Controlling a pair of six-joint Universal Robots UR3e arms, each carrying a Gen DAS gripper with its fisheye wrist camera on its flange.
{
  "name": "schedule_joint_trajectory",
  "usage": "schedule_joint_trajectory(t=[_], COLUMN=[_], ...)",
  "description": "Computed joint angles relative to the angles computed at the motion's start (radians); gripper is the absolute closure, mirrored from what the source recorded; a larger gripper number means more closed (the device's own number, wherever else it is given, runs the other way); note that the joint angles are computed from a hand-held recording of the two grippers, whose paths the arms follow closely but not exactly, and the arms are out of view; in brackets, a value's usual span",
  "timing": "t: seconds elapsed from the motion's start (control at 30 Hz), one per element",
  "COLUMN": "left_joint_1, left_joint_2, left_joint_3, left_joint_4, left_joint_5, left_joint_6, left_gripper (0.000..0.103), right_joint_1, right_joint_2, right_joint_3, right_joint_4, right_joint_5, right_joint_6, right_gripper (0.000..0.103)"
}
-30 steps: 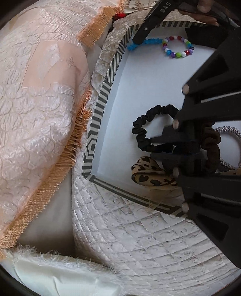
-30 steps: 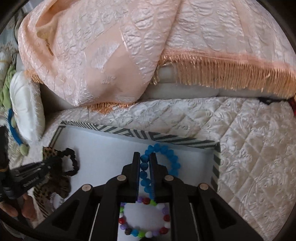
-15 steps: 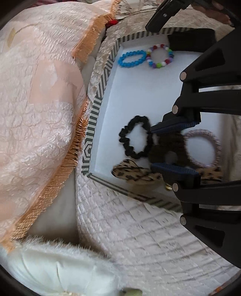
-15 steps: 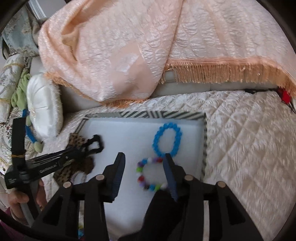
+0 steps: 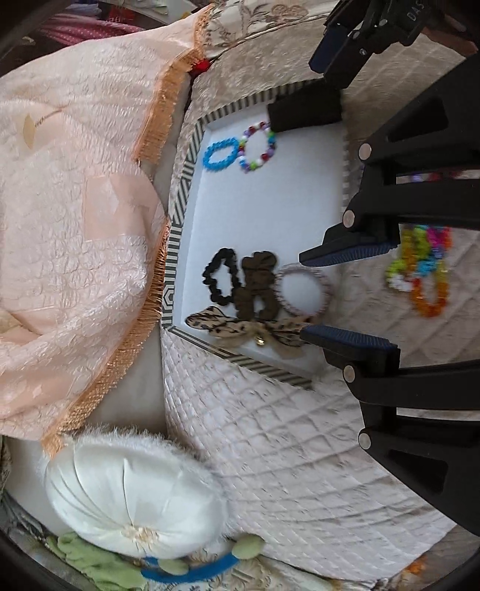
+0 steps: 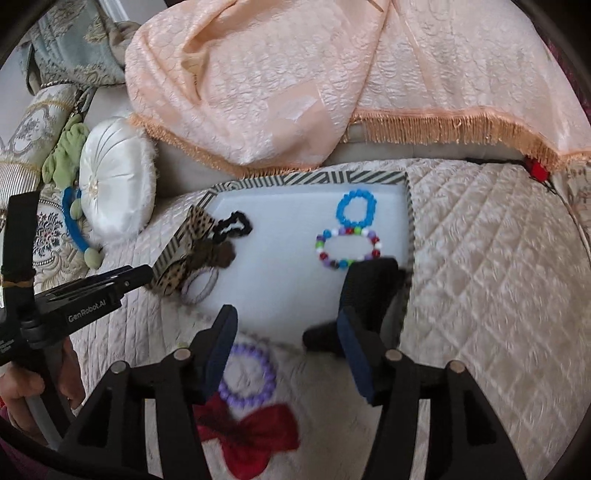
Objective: Organize jewelry
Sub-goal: 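Move both open tools back over the remaining loose jewelry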
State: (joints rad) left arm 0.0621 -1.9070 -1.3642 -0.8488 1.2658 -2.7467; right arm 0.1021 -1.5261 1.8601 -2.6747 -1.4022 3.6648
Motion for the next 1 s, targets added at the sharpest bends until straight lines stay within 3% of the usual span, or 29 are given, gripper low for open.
schedule_joint_trajectory(t=[0.47,1.0], left_joint_1=[0.127,0.209], left_joint_2=[0.349,0.494], left_joint_3=[-0.437,-0.542], left_joint_4=[0.153,0.139], left_joint_5=[-0.039,-0.087], left_joint_6=[0.065,0.095], left_gripper=[0.079,0.079], right_joint_1=[0.188,0.289], right_joint_2=[-0.096,-0.113], right_joint_3=[-0.03,-0.074], right_joint_4=[0.12,0.184], right_joint_5=[-0.169,-0.267], right_joint_6=[0.075,0.082], right_gripper=[0.038,0.035])
